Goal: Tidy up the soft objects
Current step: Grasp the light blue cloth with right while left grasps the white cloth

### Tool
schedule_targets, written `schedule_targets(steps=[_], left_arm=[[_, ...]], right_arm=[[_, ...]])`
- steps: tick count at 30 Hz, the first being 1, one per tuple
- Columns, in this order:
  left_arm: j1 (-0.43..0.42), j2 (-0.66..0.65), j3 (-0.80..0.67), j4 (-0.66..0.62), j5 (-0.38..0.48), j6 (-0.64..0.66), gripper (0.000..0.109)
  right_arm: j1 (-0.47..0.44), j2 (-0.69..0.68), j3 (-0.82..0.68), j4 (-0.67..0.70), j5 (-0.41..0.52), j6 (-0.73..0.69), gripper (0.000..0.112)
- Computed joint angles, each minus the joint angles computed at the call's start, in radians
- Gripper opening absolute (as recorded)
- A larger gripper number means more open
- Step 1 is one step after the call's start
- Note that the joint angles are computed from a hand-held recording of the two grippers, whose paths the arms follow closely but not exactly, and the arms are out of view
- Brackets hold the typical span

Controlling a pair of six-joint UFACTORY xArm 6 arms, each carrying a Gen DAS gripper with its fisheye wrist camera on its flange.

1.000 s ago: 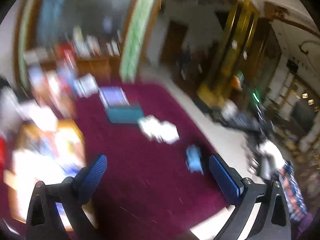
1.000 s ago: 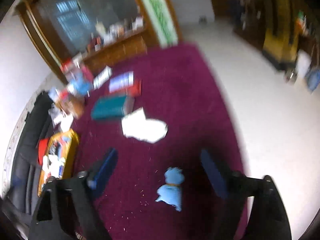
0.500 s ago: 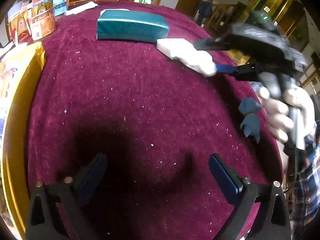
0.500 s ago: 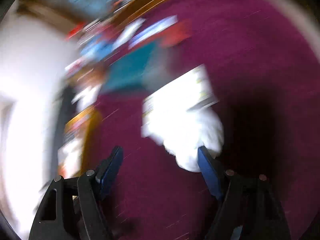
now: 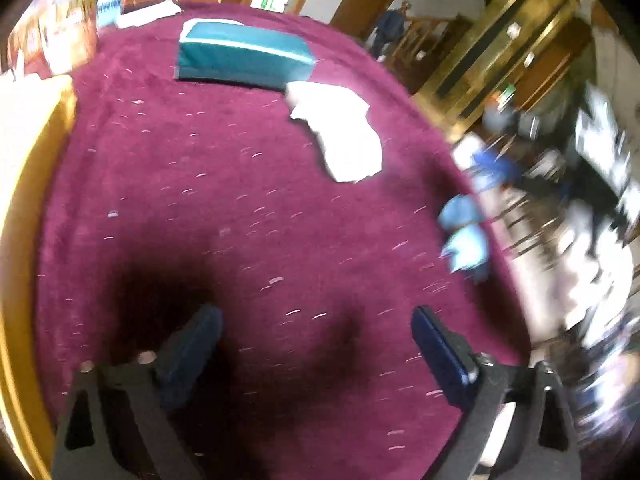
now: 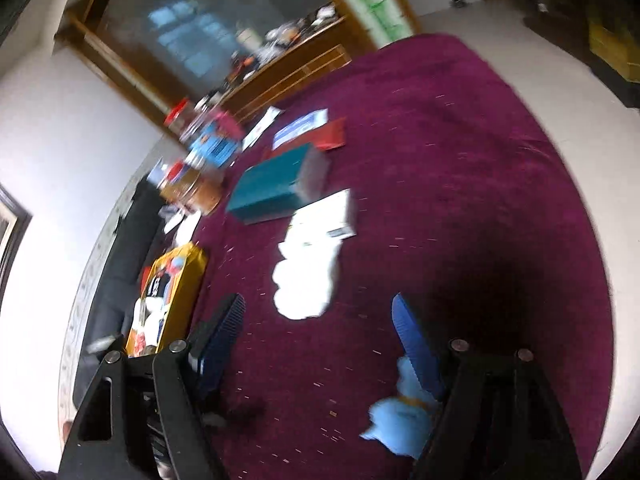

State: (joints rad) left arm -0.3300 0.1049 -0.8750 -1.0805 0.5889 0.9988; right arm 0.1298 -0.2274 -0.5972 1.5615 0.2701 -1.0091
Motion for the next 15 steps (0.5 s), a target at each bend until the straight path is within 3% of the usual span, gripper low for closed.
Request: schedule_targets(steps=[4, 9, 14, 15], left_arm=[[-0.052, 0.05, -0.08, 0.025, -0.122, -0.099, 0.096], [-0.14, 0.226, -0.263, 0.162, -0.23, -0.292, 0.096], [-0.192, 0.378, -0.395, 0.527, -0.306, -0.627, 0.096], [-0.2, 0.379, -0.382, 0.562, -0.344, -0.647, 0.09]], right_arm=[[0.024, -0.084, 0.089, 0.131, -0.093, -0.092, 0.076], [0.043, -0.153, 0.189, 0.012, -0.141, 0.034, 0.076], [0.089, -0.075, 0.177, -0.016, -0.155, 0.072, 0.076], [0.113, -0.041, 0.159, -0.017, -0.176, 0.079, 0.076]])
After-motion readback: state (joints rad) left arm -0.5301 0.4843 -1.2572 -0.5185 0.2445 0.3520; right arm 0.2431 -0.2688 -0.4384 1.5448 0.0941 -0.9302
